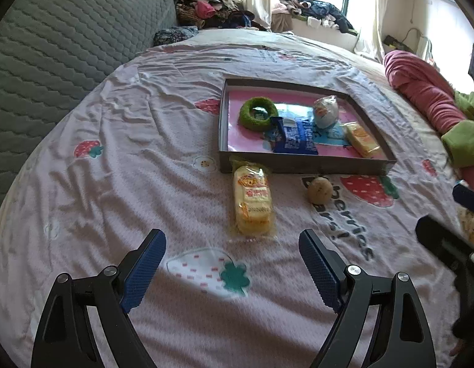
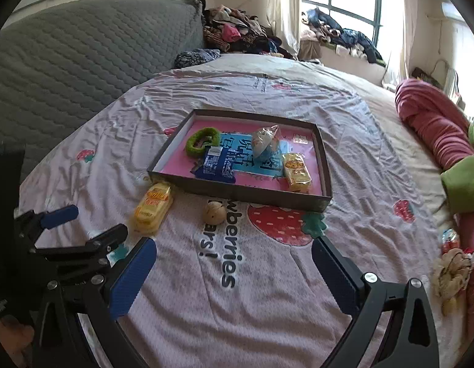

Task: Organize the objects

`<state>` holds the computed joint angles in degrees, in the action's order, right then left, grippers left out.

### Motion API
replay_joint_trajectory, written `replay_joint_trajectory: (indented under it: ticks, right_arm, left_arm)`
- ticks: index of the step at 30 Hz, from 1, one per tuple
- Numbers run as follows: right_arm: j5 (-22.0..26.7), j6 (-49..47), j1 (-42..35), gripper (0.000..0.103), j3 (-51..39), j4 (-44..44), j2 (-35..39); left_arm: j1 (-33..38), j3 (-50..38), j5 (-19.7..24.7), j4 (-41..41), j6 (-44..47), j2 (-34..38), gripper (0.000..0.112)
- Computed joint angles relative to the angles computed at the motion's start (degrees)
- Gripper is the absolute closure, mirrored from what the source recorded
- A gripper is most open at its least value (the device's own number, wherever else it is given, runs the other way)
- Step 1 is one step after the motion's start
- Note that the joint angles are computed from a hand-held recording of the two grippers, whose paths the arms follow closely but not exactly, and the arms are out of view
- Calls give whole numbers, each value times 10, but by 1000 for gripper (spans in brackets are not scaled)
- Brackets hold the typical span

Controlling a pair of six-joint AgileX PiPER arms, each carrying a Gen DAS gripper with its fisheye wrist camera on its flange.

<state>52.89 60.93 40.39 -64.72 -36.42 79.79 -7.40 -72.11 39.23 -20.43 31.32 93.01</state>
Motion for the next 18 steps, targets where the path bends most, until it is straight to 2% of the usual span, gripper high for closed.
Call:
replay_joint_trajectory:
  ticks: [2,9,18]
  right_arm:
    - [-29,-19,-27,1,-2,21,11]
    - [-85,-64,-77,1,-23,69,72]
    - [-112,-86,-122,1,-56,112,160]
  left_arm:
    - [-11,-5,-16,17,-14,19,23]
    - [-30,-30,-42,26,-32,79,23]
    - [-42,-50,-62,23,-36,118,23]
